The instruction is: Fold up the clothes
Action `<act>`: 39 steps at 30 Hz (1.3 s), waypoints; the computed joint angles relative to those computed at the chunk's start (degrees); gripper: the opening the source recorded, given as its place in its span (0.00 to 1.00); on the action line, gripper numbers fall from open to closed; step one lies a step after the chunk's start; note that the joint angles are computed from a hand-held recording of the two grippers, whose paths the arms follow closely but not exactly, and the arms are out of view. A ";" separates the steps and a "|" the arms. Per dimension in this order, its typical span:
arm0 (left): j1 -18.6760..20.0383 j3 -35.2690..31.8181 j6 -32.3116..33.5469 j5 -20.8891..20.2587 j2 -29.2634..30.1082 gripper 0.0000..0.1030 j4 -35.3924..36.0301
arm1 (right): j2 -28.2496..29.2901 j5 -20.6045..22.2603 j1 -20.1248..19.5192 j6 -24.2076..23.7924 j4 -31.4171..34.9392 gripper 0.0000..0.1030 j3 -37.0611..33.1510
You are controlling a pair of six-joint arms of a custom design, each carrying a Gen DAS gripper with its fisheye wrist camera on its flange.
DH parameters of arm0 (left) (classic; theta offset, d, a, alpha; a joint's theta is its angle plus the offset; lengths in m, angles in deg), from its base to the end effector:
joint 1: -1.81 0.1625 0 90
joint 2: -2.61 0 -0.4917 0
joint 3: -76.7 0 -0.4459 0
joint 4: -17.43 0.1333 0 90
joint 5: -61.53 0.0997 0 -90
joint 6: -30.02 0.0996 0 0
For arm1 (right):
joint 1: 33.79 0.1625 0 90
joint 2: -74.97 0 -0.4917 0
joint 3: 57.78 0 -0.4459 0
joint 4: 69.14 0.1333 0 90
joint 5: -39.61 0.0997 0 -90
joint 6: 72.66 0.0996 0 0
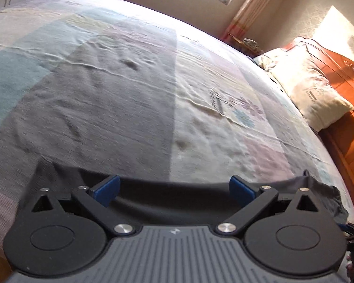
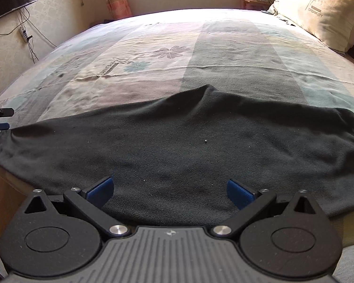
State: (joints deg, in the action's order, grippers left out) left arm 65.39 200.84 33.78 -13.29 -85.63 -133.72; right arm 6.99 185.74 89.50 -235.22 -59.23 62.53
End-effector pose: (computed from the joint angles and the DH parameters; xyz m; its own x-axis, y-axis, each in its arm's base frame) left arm -0.0831 -0.5254 0.3481 -0.8857 0.3818 -0.2643 0.4615 0.7866 -0.4101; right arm 0.2588 -0.3020 0.1698 -0.7925 0.2383 0.5614 -0.2601 0.7005 -0.6646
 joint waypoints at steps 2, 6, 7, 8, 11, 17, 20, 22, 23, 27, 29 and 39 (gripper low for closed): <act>-0.34 0.90 -0.12 -3.43 -0.37 0.96 1.36 | 0.89 -0.19 -0.39 -0.74 0.50 1.00 -0.58; -1.27 1.00 0.73 -6.15 2.14 0.96 1.80 | 3.83 0.39 -1.31 -3.64 1.40 1.00 -2.43; -1.57 0.87 0.80 -6.00 3.11 0.96 1.65 | 4.87 0.96 -1.52 -3.78 1.95 1.00 -2.94; -1.88 0.72 0.87 -5.85 4.08 0.96 1.51 | 5.92 1.54 -1.73 -3.89 2.53 1.00 -3.46; -1.86 0.08 0.41 -5.53 6.99 0.97 -0.42 | 8.49 4.46 -1.09 -5.32 2.53 1.00 -4.29; -3.11 -1.42 -3.18 -4.15 9.34 0.97 -2.85 | 7.08 4.12 -1.10 -7.30 -1.13 1.00 -2.62; -4.52 -0.77 -1.90 -7.45 8.60 0.97 -1.47 | 6.95 4.42 -1.06 -8.40 -2.59 1.00 -2.22; -5.25 -0.33 -0.10 -10.26 8.79 0.97 0.33 | 6.91 4.48 -1.12 -9.17 -3.53 1.00 -2.06; -5.58 -0.15 0.49 -10.75 9.15 0.97 0.74 | 6.92 4.52 -1.13 -9.28 -3.65 1.00 -2.07; -6.35 -0.18 -0.28 -6.08 12.41 0.97 -1.03 | 6.70 4.48 -1.16 -9.86 -4.31 1.00 -1.80; -6.24 -0.67 -0.64 -5.57 13.35 0.97 -2.66 | 6.56 4.41 -1.16 -10.13 -4.64 1.00 -1.63; -12.01 3.67 8.34 4.46 3.93 0.97 2.55 | 4.45 0.86 -0.35 -16.16 -6.46 1.00 -3.72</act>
